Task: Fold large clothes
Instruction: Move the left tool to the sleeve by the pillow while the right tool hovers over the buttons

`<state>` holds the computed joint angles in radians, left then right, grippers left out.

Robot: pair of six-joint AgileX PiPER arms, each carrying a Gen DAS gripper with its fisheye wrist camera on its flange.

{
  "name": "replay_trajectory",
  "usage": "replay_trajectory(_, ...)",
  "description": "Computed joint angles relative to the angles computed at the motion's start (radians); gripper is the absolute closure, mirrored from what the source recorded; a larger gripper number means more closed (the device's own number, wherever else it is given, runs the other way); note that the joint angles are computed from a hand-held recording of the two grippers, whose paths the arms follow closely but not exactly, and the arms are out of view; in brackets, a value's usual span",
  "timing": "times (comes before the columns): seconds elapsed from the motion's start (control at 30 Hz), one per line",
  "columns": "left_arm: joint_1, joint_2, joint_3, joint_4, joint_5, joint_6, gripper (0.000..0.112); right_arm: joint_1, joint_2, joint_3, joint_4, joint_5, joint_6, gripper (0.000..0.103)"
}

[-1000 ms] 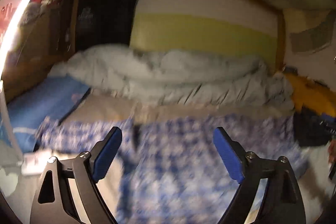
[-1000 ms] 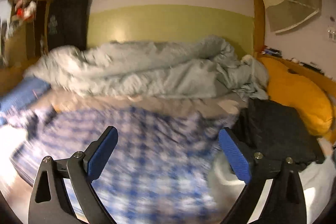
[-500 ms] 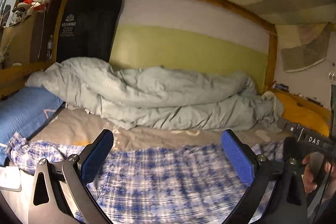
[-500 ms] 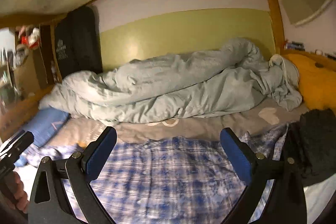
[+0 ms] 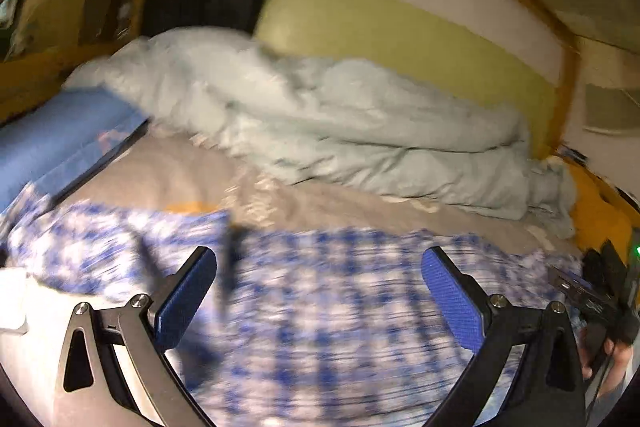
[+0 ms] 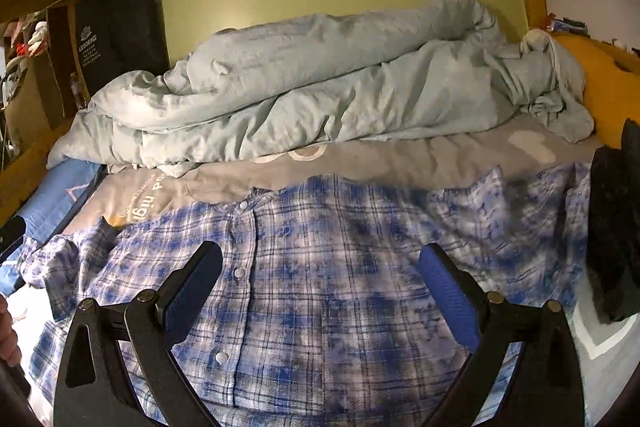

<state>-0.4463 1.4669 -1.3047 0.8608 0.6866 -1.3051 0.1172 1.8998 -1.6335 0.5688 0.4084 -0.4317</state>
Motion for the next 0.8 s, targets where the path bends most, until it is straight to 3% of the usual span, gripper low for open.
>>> replay_trajectory(0.17, 0.216, -0.110, 0.115, -0.231, -0.090, 0.105, 0.009, 0.026, -0.007, 0.014, -0.069, -0.025, 0.045, 0.005)
replay_trajectory(0.27, 0.356, -0.132, 0.168, -0.338, -0.086, 0.119, 0.011, 0.037, -0.004, 0.011, -0.099, -0.025, 0.062, 0.005)
replay_trajectory(0.37, 0.417, -0.132, 0.215, -0.257, -0.038, -0.009, 0.015, 0.049, 0.001, 0.009, -0.130, -0.024, 0.085, 0.005)
replay_trajectory(0.57, 0.487, -0.066, 0.241, -0.207, 0.022, -0.104, 0.023, 0.077, -0.006, 0.023, -0.181, -0.037, 0.100, 0.005)
replay_trajectory(0.67, 0.553, -0.059, 0.296, -0.191, -0.049, -0.164, 0.025, 0.071, -0.012, 0.027, -0.100, -0.023, 0.024, 0.005)
replay_trajectory(0.73, 0.621, -0.073, 0.354, -0.211, -0.168, -0.182, 0.028, 0.070, -0.016, 0.034, -0.087, -0.028, 0.007, 0.005)
replay_trajectory(0.8, 0.663, -0.070, 0.371, -0.234, -0.233, -0.164, 0.034, 0.067, -0.017, 0.034, -0.081, -0.028, 0.001, 0.005)
